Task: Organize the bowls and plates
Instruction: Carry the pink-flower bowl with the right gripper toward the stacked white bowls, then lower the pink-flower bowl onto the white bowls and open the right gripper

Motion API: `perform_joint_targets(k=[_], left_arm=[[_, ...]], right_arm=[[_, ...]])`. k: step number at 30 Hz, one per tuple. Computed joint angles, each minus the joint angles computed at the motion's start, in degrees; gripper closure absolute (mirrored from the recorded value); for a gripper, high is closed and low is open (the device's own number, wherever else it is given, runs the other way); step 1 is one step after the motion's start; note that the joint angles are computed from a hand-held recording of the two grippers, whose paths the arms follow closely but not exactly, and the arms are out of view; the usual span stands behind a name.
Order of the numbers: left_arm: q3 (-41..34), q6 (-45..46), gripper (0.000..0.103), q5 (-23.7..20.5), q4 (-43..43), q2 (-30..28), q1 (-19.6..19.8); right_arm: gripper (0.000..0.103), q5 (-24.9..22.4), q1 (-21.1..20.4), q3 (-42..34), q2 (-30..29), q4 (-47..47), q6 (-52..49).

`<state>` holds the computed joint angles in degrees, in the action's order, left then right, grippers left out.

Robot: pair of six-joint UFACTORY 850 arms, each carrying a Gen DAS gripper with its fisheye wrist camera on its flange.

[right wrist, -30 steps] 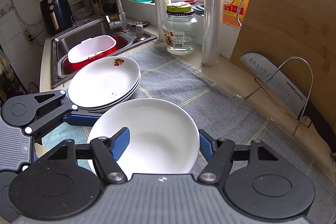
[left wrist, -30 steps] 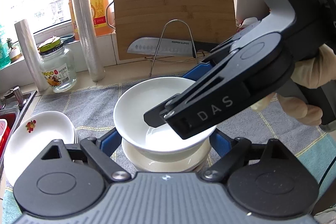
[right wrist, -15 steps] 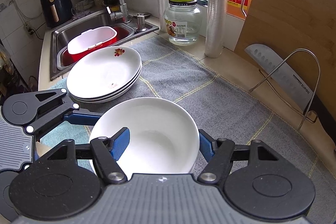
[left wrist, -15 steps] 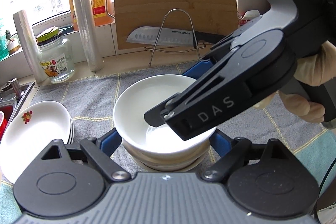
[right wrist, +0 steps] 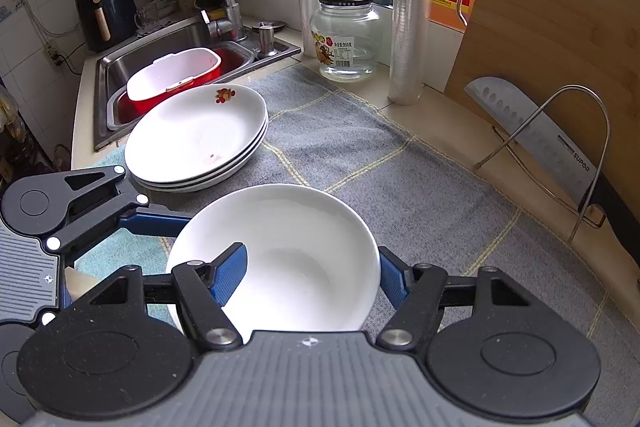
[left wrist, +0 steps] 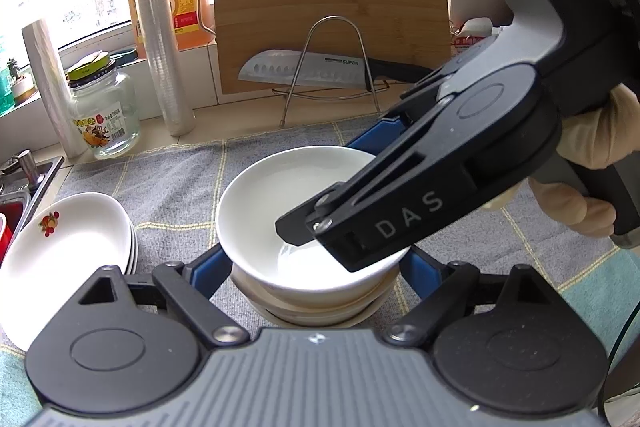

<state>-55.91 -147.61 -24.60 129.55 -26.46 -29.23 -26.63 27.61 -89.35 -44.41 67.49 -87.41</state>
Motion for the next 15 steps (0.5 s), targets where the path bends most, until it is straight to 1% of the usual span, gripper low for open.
perform_joint_targets(k=[11,15], left_arm=[[-0.18,0.80,0.010,-0.05,-0.28,-0.16,-0.04],[-0.36,3.40,0.007,-1.51,-1.68,-0.41,-0.40]], right_arm=[[0.028,-0.18,-0.32,0.60,0.12,2.04,-1.51],[0.024,-0.27,-0.49,1.29,0.45,4.98,-4.46]])
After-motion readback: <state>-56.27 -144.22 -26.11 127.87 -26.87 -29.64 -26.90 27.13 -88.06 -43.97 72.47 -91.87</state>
